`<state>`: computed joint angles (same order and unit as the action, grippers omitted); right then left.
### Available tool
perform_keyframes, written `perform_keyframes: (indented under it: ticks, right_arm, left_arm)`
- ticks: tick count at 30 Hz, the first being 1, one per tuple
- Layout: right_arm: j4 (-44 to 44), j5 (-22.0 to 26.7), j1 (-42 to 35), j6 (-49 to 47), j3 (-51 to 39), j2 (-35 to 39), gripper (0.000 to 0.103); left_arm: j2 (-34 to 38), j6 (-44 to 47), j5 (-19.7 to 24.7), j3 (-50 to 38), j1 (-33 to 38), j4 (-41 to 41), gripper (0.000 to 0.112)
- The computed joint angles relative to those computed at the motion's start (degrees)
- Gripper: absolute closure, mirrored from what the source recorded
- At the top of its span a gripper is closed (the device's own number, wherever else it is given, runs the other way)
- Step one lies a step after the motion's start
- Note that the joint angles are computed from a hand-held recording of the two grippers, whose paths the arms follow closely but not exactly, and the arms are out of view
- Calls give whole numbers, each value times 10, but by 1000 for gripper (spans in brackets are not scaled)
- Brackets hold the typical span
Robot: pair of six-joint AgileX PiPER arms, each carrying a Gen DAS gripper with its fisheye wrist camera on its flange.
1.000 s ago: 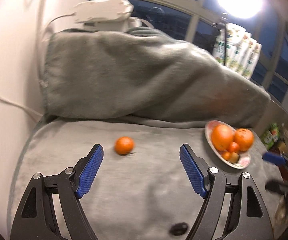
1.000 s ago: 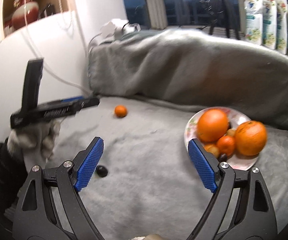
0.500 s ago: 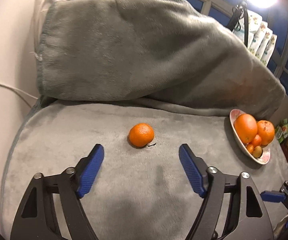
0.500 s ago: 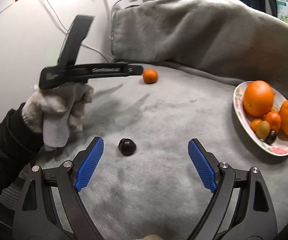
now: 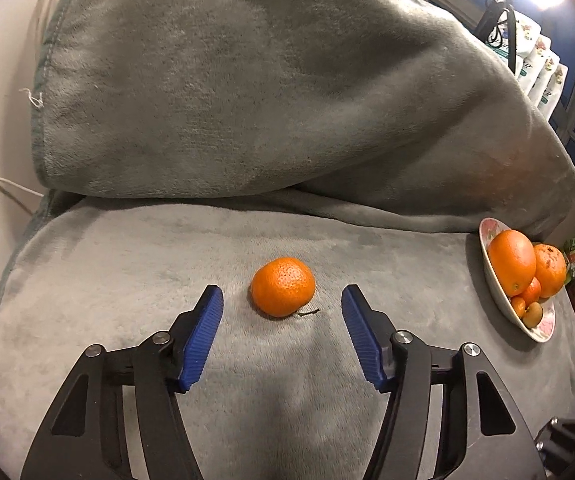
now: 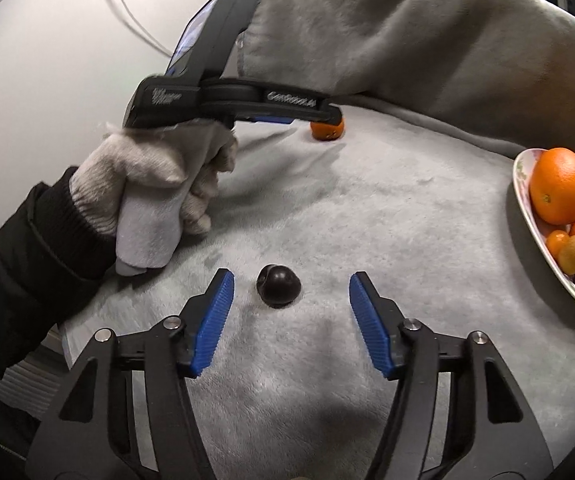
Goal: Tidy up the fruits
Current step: 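Move the right gripper toward the last plum while the left gripper approaches the small mandarin, then close the right gripper on the dark plum while the left gripper grasps the small mandarin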
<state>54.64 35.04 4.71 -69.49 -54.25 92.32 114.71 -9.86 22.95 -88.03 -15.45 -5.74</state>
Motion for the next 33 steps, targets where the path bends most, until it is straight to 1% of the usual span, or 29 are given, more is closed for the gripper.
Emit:
perform_keyframes:
  ticks: [2, 5, 8, 11, 12, 14, 16, 20, 22, 24, 27, 28, 29, 33]
  right_arm:
    - [-6, -1, 6, 3, -5, 8, 48]
    - [-14, -7, 14, 7, -7, 14, 49]
    - [-20, -10, 22, 11, -10, 21, 54]
    - [-22, -15, 27, 15, -10, 26, 54]
    - [-23, -15, 28, 16, -10, 28, 55]
    - [-23, -16, 28, 17, -10, 30, 57]
    - [-26, -16, 30, 19, -12, 32, 59]
    - [-38, -18, 33, 26, -11, 29, 61]
    - [-41, -21, 37, 29, -5, 26, 65]
    - [-44, -28, 44, 33, -7, 30, 65]
    - [-48, -30, 46, 35, -4, 28, 68]
    - [-52, -30, 47, 38, -2, 26, 72]
    - [-54, -32, 49, 40, -1, 26, 74]
    - [-54, -31, 48, 40, 3, 21, 75]
  left_arm:
    - [8, 9, 4, -8, 2, -12, 52]
    - [13, 20, 7, -11, 8, -23, 54]
    - [20, 24, 12, -19, 12, -30, 55]
    - [28, 34, 19, -29, 16, -44, 56]
    - [31, 34, 22, -33, 16, -44, 59]
    - [41, 40, 30, -47, 17, -51, 59]
    - [39, 55, 30, -42, 22, -64, 62]
    - [50, 72, 43, -62, 26, -78, 67]
    - [51, 79, 46, -64, 26, -82, 73]
    - [52, 73, 46, -65, 25, -74, 76]
    - [48, 72, 47, -63, 26, -74, 76]
    - [47, 75, 46, -62, 27, -76, 76]
    - [46, 79, 46, -60, 29, -79, 76]
    - [43, 84, 42, -55, 30, -84, 77]
